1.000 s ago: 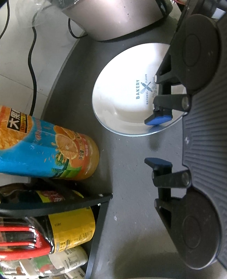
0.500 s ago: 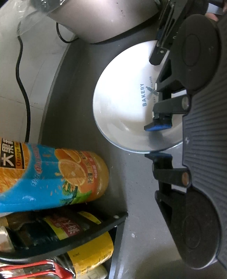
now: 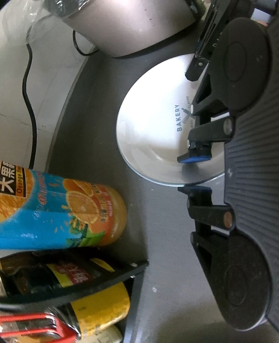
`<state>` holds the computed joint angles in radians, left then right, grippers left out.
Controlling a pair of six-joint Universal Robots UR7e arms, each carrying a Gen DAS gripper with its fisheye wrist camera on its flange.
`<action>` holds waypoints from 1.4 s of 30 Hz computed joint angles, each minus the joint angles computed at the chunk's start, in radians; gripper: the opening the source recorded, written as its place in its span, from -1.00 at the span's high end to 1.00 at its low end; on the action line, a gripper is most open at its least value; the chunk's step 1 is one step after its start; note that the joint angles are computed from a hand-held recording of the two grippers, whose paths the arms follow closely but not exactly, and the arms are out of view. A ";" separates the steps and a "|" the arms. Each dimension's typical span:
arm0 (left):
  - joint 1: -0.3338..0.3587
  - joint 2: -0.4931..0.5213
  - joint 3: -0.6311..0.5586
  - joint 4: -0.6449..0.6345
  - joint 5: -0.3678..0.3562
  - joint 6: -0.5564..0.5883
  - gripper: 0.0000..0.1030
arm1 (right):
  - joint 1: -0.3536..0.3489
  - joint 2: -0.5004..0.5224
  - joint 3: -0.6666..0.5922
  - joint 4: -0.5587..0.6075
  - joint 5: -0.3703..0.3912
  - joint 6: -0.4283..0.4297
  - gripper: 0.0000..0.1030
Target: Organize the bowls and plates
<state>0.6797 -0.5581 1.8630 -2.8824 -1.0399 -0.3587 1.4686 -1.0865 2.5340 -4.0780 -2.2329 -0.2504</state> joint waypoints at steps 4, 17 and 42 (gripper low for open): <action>-0.006 -0.030 0.043 -0.026 -0.009 0.013 0.67 | 0.012 0.014 0.031 -0.066 0.001 0.011 0.66; 0.021 -0.117 0.128 -0.088 -0.027 0.046 0.75 | 0.111 0.077 0.039 -0.149 -0.055 0.002 0.75; 0.042 -0.431 0.308 -0.104 0.002 0.053 0.76 | 0.406 0.166 -0.072 -0.083 -0.183 0.069 0.74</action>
<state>0.7213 -0.9894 2.1705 -2.9867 -1.0376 -0.3055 1.8746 -0.9202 2.4617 -4.1606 -2.4159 -0.1816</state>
